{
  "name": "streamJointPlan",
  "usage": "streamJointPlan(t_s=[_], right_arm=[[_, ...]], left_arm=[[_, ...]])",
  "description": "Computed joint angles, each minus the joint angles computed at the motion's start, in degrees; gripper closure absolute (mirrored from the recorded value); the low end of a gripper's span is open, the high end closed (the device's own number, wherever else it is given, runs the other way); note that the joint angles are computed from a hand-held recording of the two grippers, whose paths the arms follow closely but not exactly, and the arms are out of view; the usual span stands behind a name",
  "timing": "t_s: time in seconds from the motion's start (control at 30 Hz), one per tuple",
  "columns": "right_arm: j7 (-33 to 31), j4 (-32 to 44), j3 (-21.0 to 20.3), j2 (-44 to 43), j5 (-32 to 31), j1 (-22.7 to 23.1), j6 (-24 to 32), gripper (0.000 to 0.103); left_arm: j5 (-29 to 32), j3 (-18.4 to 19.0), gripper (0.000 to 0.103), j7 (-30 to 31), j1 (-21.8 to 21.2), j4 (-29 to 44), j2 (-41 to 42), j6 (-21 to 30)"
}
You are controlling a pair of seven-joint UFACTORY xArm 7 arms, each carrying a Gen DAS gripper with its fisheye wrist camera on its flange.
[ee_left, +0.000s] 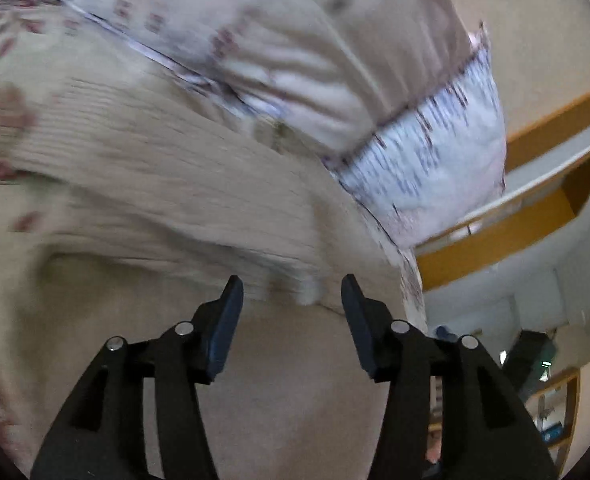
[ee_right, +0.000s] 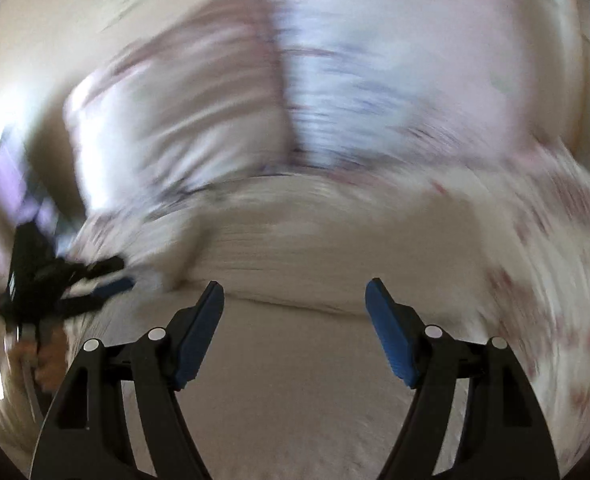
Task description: Fold small clothes
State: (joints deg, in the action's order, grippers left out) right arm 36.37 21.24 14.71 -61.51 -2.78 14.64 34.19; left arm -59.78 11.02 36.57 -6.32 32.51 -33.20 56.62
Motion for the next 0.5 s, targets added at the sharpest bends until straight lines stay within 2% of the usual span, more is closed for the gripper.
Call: streamJointPlan(t_s=[0.13, 0.17, 0.23, 0.3, 0.4, 0.5], right_arm=[[-8.14, 9.01, 3.83, 17.2, -3.94, 3.36, -8.13, 0.029], [-9.15, 10.99, 5.14, 20.51, -5.27, 3.15, -9.12, 0.03], [-10.36, 16.08, 9.2, 28.4, -9.71, 1.05, -10.88, 0.041], [-9.43, 20.36, 12.39, 34.86, -14.24, -1.24, -11.74, 0.046], [-7.48, 25.48, 13.41, 43.05, -20.14, -3.12, -11.34, 0.052], [-6.99, 29.07, 12.29, 48.41, -23.5, -2.35, -9.15, 0.053]], left_arm=[[3.34, 2.69, 0.052, -0.8, 3.41, -1.09, -1.48, 1.78], [4.92, 2.46, 0.052, -0.92, 4.3, -1.51, -2.19, 1.54], [6.74, 1.72, 0.052, -0.8, 5.19, -2.36, -2.89, -0.5], [6.82, 1.03, 0.052, -1.75, 4.86, -1.91, -1.63, -3.31], [5.79, 2.04, 0.052, -1.57, 4.86, -1.8, -0.03, -6.83], [2.14, 5.08, 0.055, -0.34, 4.56, -1.11, 2.37, -5.2]])
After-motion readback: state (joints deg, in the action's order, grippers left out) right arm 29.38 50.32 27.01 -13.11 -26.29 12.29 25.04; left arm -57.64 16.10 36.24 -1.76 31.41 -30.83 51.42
